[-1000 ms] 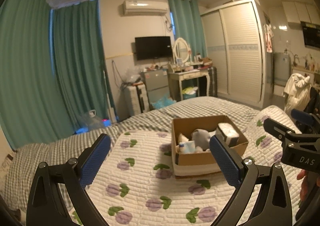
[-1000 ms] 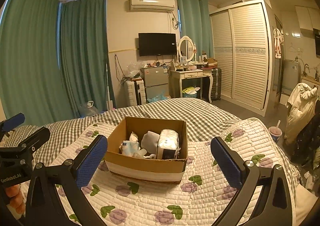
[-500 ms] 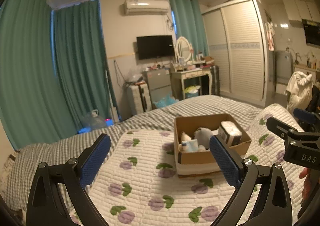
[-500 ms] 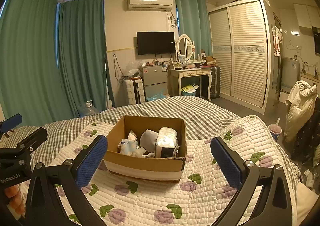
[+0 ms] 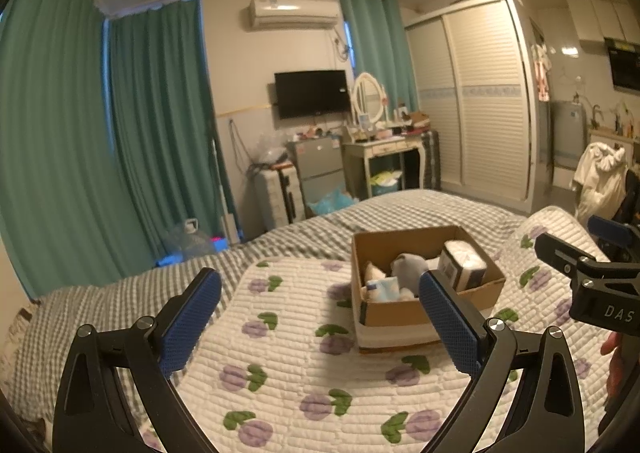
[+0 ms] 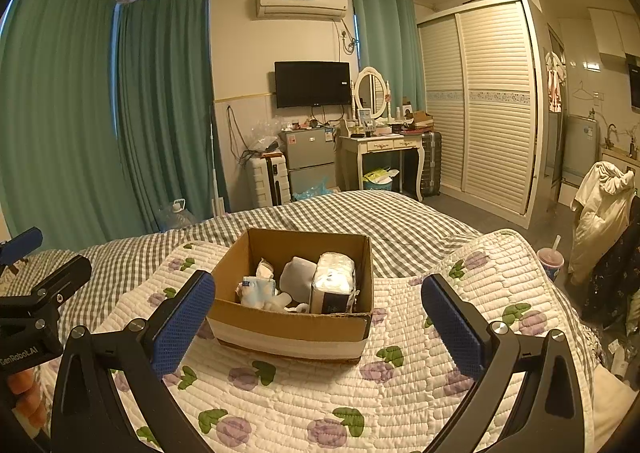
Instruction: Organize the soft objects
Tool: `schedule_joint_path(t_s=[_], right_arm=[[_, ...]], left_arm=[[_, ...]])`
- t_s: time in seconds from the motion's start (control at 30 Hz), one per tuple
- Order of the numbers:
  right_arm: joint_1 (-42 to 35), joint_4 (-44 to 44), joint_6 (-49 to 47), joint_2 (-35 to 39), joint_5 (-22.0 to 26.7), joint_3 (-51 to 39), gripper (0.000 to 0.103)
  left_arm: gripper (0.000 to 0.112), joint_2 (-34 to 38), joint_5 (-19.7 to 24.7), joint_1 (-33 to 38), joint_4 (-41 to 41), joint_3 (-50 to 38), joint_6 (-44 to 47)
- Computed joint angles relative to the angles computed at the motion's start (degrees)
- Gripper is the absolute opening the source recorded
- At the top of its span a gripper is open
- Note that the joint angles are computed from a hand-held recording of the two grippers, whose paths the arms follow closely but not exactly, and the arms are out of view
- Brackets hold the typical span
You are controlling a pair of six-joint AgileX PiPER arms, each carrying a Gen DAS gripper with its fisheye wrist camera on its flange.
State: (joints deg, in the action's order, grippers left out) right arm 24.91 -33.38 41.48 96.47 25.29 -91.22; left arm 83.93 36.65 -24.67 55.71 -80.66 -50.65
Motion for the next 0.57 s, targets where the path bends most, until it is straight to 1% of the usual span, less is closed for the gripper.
schedule_joint_path(t_s=[0.57], right_arm=[[-0.5,1.1,-1.2,0.0,-0.3,0.2,0.103]], left_arm=[[0.101,0.0,-0.9,0.2,0.0,0.7,-0.8]])
